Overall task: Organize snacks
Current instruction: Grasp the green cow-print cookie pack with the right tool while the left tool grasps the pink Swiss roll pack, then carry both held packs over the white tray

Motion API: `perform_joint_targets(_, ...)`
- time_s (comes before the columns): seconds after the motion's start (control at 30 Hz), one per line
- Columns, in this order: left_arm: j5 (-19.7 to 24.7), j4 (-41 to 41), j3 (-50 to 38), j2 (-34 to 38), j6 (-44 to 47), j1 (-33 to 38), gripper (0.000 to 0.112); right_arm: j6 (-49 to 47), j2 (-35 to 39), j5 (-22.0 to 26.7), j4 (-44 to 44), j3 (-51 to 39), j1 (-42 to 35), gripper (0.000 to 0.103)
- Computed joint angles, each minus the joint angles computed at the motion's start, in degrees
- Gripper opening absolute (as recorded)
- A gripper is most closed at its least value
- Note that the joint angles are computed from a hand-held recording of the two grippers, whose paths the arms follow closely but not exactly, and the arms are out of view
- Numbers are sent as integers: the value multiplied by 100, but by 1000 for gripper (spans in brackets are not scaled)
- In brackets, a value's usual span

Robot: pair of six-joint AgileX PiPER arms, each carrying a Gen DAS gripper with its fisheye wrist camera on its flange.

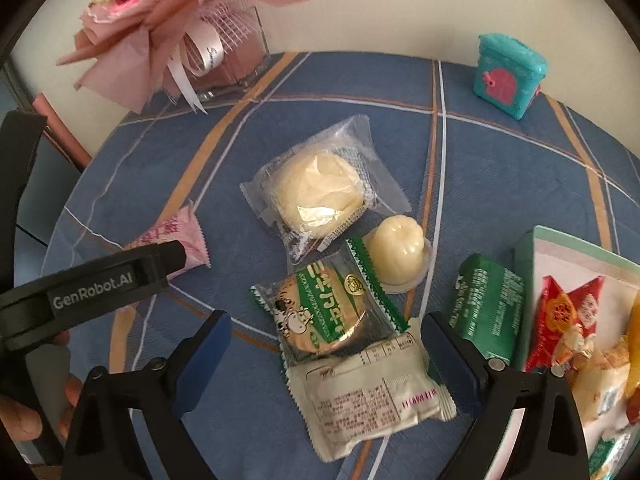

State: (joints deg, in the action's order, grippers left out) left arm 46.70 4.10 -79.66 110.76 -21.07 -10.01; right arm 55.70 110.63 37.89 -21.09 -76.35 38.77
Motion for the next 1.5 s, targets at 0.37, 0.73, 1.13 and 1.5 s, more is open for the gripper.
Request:
perform_joint_targets(0.37, -29, -111, -483, 524, -129, 56, 99, -410, 495, 69, 87, -355, -157, 85)
perform_joint_targets(0.73, -219, 16, -238, 351, -370, -92, 86, -514, 327, -10, 250, -225, -115, 55)
perform_joint_targets(1.13, -105, -521, 214, -146, -626, -178, 82, -394, -245, 168, 352, 26, -55, 55)
perform_joint_targets(1.5, -26, -473, 736, -984, -1088, -624, 82, 159, -1188, 495, 56, 633, 218, 55)
